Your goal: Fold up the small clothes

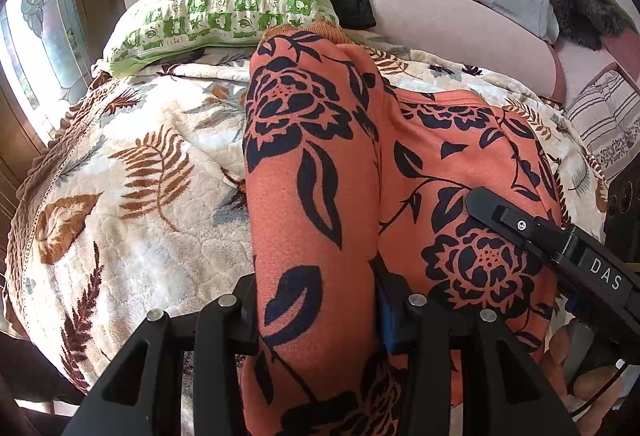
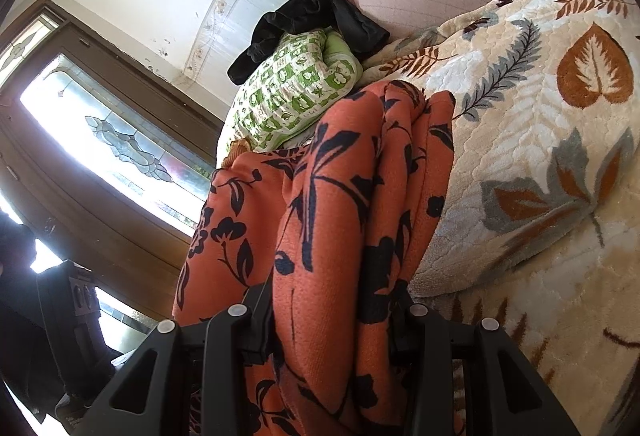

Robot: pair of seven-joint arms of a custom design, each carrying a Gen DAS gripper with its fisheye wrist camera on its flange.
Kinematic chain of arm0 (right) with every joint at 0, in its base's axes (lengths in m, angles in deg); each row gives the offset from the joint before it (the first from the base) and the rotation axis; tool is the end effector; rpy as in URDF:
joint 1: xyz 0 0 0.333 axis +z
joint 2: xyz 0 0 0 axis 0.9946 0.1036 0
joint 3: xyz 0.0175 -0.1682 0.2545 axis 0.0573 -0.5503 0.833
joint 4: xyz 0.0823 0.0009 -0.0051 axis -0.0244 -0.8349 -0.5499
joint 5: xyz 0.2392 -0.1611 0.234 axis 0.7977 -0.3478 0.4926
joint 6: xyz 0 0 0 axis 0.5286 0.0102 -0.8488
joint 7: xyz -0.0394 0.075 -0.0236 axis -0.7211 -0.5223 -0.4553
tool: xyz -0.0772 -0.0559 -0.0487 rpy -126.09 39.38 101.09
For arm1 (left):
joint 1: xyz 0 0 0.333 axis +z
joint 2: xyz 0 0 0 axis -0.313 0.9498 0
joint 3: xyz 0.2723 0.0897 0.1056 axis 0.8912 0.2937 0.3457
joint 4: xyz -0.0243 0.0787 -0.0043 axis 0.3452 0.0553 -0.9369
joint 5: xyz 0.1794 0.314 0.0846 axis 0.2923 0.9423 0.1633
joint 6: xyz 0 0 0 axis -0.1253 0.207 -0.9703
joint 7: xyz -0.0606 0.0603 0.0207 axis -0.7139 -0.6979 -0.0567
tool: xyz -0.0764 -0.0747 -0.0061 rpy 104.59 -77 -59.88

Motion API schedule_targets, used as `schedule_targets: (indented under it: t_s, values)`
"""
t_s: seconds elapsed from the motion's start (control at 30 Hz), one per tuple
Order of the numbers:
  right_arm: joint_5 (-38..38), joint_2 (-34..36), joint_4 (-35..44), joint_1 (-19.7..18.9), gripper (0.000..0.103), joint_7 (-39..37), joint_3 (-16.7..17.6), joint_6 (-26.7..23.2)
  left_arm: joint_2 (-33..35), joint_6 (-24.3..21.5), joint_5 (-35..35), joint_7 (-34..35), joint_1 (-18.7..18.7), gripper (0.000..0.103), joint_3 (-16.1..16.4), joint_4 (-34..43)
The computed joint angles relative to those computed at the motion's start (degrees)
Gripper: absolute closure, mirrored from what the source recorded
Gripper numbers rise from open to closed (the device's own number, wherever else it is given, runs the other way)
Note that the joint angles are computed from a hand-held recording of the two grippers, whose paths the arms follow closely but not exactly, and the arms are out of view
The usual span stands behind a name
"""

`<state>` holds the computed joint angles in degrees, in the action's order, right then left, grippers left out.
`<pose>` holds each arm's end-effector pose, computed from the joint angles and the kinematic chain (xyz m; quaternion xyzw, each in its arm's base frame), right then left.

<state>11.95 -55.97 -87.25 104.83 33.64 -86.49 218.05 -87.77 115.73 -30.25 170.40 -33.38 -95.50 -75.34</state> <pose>0.4408 0.0794 0.5322 -0.4823 0.7029 -0.0067 0.5228 0.4412 -0.2020 0.5546 -0.5852 0.7578 -0.2465 0.1499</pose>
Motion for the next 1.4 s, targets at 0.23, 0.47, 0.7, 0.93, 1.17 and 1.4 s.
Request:
schedule_targets:
  t_s: [0.23, 0.47, 0.7, 0.93, 1.17, 1.4]
  values:
    - [-2.12, 0.2, -0.36, -0.25, 0.061, 2.48, 0.33, -0.33, 0.91, -1.12, 0.56, -0.74, 0.26, 0.059, -0.4, 0.78]
    - [-3.73, 1.61, -0.53, -0.28, 0.061, 5.0, 0.3, -1.18, 2.63, -2.33, 1.09, -1.17, 0.86, 0.057, -0.57, 1.5]
    - [-15.83, 3.85, -1.35, -4.44, 0.041, 21.26, 2.1, -5.01, 3.33, -2.93, 9.51, -7.24, 3.11, 0.039, -2.55, 0.95]
    - [-18.54, -4.0, -6.5, -3.54, 0.035, 21.2, 1.37, 2.13, -4.6, -0.77, 16.31, -11.14, 4.49, 0.028, -2.88, -0.82]
    - [-34.46, -19.86, -16.49, -12.59, 0.035, 28.86, 9.77, 4.11, -13.03, 1.17, 18.38, -11.14, 3.88, 0.018, -2.08, -2.76]
    - [-44.17, -37.0, -23.79, -17.75, 0.035, 37.57, 18.05, -0.58, -18.81, 1.03, 16.52, -9.3, 2.27, 0.018, -0.85, -4.4]
